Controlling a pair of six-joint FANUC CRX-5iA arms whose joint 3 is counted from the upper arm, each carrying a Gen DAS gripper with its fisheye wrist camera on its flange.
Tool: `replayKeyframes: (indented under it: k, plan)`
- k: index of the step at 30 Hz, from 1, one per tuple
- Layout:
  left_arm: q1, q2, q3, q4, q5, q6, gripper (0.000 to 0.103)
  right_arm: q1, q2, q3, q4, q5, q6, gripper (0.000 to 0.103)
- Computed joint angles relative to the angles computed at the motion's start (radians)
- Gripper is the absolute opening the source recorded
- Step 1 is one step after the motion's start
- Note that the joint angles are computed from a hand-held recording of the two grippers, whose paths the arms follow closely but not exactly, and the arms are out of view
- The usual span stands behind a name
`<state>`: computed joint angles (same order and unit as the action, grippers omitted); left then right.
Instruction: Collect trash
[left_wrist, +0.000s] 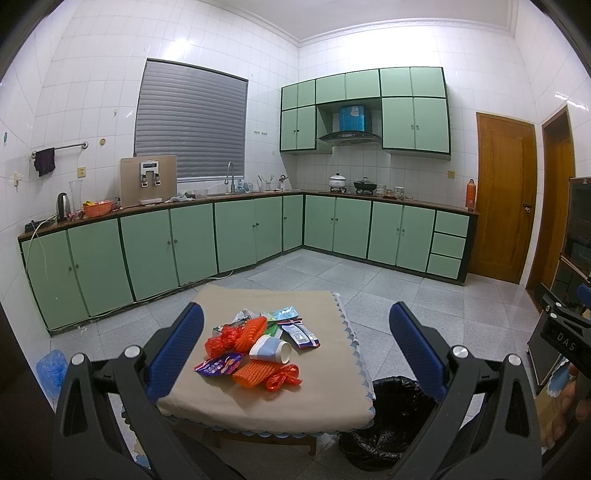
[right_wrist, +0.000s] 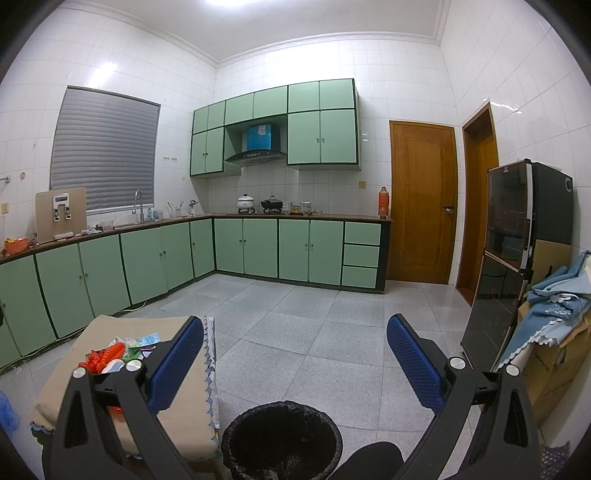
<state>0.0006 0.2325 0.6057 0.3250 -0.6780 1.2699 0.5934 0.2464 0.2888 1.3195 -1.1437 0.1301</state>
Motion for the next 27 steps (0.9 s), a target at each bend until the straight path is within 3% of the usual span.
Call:
replayKeyframes:
  k: [21,27]
  plan:
    - [0.016,0.013,0.018,-0.02,-0.016,0.018,0.097,0.002,0.019,0.031,-0.02,0.015,0.04,0.097]
    - [0.034,0.015,0.017,-0.064,0.009,0.048,0.097,-0.005,0.029,0.029,-0.021,0.071,0.049,0.097]
